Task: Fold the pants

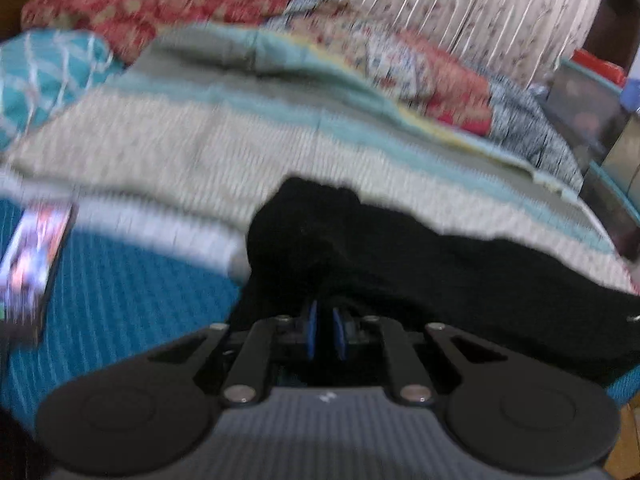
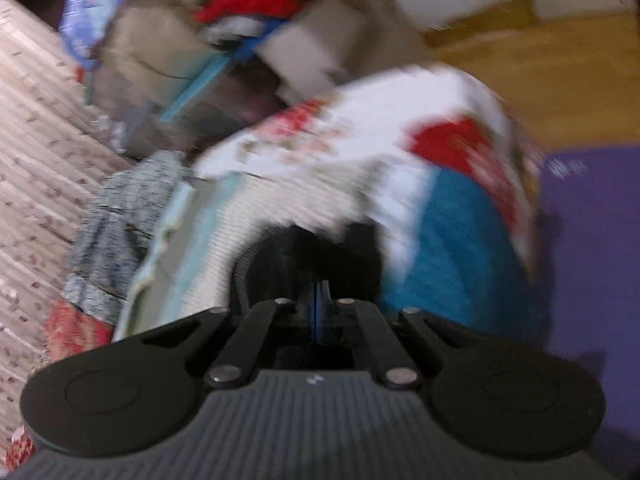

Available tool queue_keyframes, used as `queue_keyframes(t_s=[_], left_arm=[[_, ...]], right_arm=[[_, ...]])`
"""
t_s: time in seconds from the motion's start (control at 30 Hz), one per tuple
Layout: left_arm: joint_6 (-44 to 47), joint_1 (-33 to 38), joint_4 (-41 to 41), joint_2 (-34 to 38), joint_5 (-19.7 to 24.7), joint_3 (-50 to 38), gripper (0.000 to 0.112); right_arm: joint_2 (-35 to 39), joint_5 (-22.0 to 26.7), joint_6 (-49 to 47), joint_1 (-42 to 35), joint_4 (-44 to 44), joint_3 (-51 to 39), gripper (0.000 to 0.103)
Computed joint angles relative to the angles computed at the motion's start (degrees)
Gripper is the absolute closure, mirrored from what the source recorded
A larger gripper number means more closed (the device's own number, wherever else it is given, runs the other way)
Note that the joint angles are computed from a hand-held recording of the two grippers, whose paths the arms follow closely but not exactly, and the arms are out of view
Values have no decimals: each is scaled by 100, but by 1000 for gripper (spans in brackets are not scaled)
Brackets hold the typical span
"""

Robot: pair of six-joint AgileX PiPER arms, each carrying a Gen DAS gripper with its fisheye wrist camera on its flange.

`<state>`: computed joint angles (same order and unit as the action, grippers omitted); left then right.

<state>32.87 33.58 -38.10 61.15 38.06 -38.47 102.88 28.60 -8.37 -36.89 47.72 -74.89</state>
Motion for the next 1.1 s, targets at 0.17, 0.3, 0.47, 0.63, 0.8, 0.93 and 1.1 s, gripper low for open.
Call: queue_keyframes(t_s=[0.17, 0.3, 0.47, 0.63, 0.8, 0.93, 1.1], left_arm=[[-635, -26, 836, -328, 108, 287, 84], [533, 1482, -161, -502, 1013, 164, 56], [896, 2789, -1124, 296, 1924, -387, 38], [555, 2418, -1718, 1344, 1851, -919, 18], [-139, 1275, -1640, 2353, 1043, -1427, 28], [-506, 791, -1375, 2201, 632, -1360, 85], [179, 1525, -2189, 1669, 1490, -1121, 100]], right_arm=[[65, -272, 2066, 192, -1835, 189, 91], [-413, -730, 2292, 278, -2223, 565, 78], [-1063, -1070, 137, 528, -965, 1040, 67], [-1439, -366, -2498, 1387, 625, 1455, 66], [-1196, 744, -3527, 3164, 716, 1189, 62], [-745, 1266, -4009, 4613, 515, 546, 48], [-629, 255, -5474, 6189, -273, 562, 35]])
